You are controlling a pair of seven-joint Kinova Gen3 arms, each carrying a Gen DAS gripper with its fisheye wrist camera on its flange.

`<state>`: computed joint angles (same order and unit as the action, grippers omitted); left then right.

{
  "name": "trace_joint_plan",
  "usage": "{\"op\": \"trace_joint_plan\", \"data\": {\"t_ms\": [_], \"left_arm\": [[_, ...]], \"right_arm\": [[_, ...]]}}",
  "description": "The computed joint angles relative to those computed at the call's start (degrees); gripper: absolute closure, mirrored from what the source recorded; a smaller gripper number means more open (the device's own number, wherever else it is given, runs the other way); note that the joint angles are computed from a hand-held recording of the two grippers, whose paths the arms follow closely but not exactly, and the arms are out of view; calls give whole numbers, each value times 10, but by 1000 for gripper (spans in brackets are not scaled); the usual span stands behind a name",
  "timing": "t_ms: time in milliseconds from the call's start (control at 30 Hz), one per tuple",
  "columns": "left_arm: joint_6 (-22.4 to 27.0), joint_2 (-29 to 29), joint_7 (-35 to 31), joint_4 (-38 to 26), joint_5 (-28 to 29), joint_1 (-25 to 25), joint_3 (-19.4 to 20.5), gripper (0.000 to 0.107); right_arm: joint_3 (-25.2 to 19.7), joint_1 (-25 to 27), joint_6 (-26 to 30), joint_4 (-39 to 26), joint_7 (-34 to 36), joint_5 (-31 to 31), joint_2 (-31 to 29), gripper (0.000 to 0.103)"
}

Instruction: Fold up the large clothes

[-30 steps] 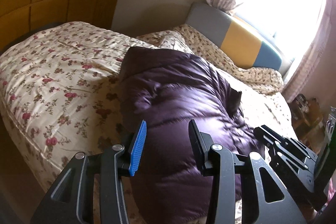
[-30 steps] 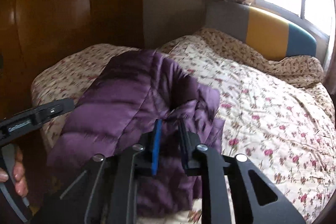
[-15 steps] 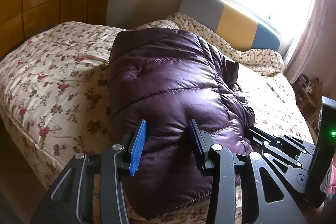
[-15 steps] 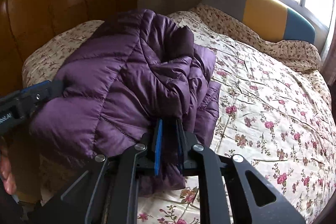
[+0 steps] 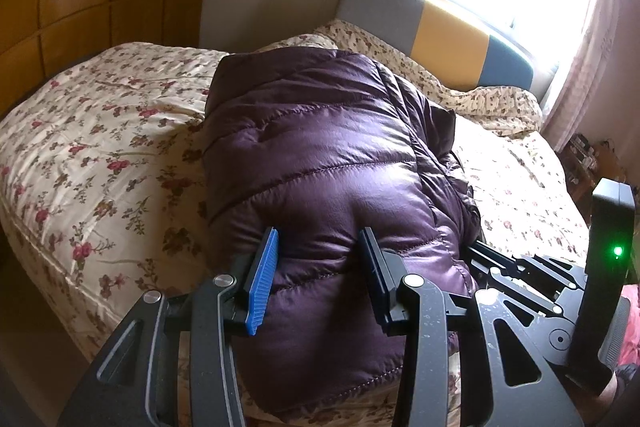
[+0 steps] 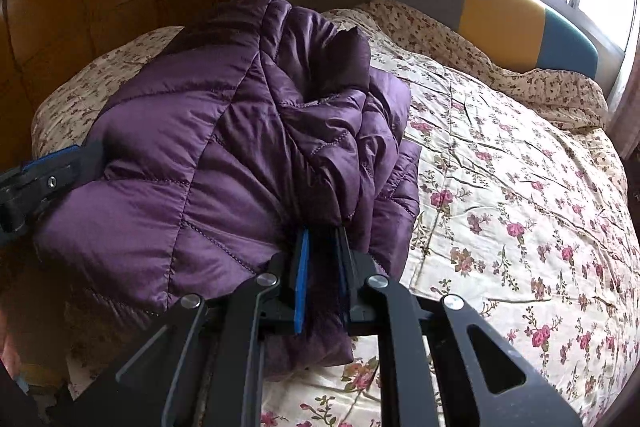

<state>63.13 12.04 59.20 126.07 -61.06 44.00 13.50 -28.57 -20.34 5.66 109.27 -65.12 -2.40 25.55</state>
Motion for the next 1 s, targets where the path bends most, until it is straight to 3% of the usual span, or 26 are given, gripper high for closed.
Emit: {"op": "trace_joint_plan", "data": {"t_ms": [100, 167, 300, 400, 600, 767, 833, 900, 1000], "left_arm": [[0, -14, 8, 5, 0, 2, 3, 67], [18, -29, 25, 12, -2, 10, 11, 55], [45, -69, 40, 30, 4, -2, 23, 55], [51, -92, 21, 38, 3, -33, 23, 55], [0, -113, -28, 38, -25, -119, 3, 55], [-90, -86, -66, 31, -45, -195, -30, 55], [-133, -60, -77, 33, -56, -221, -35, 55], [-162, -44, -51, 44, -79, -225, -43, 54], [-159, -19, -31, 44, -101, -203, -59, 54]], "right_arm": [[-9, 11, 13, -5, 18, -23, -6, 87], [-9, 13, 21, -11, 14, -28, -14, 83], [-30, 33, 22, -21, -9, -38, -29, 73], [17, -21, 8, -35, -75, -17, -43, 73], [164, -180, 32, -129, -214, 48, -22, 73], [280, -297, 122, -250, -323, 150, 64, 74], [281, -296, 140, -269, -332, 155, 95, 72], [254, -274, 124, -260, -343, 179, 108, 72], [236, -262, 124, -268, -346, 201, 125, 71]]}}
